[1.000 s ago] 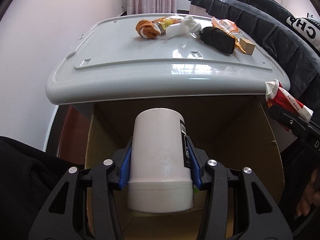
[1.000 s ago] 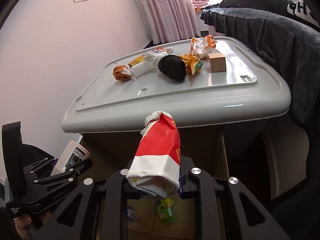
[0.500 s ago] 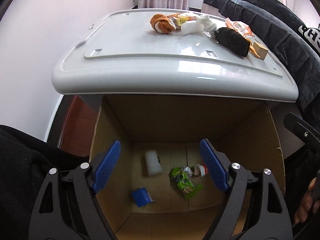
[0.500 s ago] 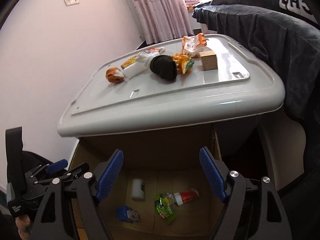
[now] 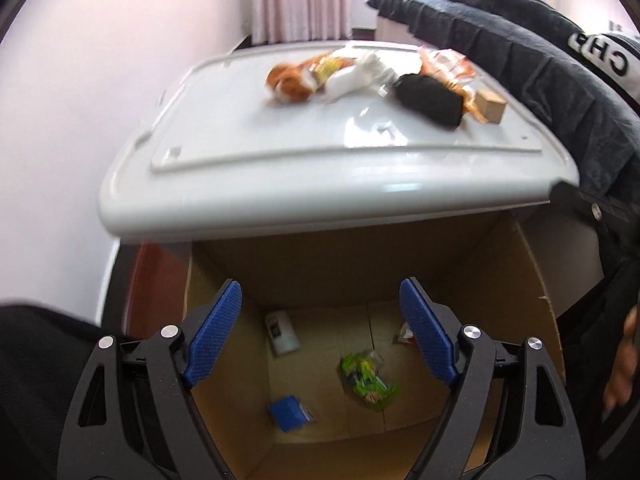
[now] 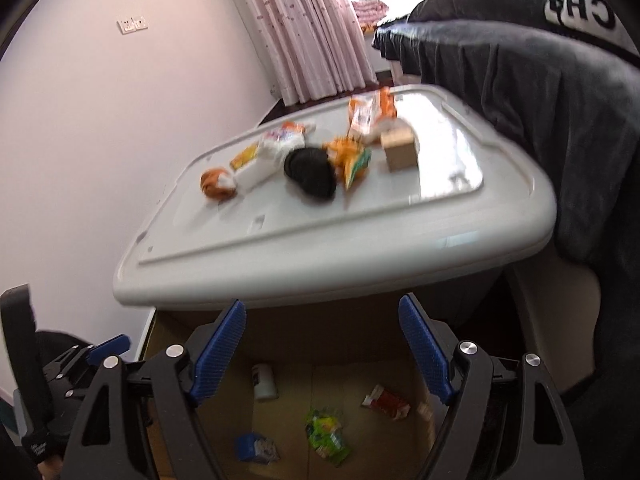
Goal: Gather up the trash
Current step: 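Grasp the wooden block with the right gripper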
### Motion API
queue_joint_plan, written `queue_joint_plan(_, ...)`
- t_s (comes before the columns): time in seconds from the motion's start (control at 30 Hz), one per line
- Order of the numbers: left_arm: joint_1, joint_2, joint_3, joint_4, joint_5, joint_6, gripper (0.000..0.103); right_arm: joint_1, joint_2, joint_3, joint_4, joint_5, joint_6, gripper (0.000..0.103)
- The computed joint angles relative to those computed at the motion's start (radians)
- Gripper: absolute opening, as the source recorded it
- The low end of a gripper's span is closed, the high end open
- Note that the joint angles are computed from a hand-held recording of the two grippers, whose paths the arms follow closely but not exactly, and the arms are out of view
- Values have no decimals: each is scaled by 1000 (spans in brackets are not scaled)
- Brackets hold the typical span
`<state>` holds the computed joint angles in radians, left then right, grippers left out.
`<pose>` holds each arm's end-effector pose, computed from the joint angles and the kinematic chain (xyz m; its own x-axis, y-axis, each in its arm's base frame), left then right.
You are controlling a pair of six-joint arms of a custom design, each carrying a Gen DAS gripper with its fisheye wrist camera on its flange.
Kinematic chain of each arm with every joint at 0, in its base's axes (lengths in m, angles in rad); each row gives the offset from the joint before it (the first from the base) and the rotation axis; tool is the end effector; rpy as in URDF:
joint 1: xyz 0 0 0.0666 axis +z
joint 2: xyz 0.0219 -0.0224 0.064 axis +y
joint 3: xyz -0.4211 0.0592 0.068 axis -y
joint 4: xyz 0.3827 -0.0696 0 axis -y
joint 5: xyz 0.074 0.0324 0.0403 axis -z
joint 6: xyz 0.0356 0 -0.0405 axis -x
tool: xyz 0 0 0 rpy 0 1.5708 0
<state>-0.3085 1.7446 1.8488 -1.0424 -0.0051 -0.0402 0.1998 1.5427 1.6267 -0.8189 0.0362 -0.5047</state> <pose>0.5782 -0.1845 0.4849 -0.7557 0.2830 -0.5906 0.3314 0.9431 0.0279 0.5301 0.1056 0.5119 -0.6584 0.3597 -0.6611 0.1672 0.9264 0.3375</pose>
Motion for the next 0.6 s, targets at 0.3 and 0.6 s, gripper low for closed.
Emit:
queue_joint_plan(0.3,-18,117,216,-19,-10,13,80,-96,173,263,-53,81,91,78)
queue_joint_plan(0.6,-16,161,245,-71,25,92,80,-135,395,547,-211,132,119,60)
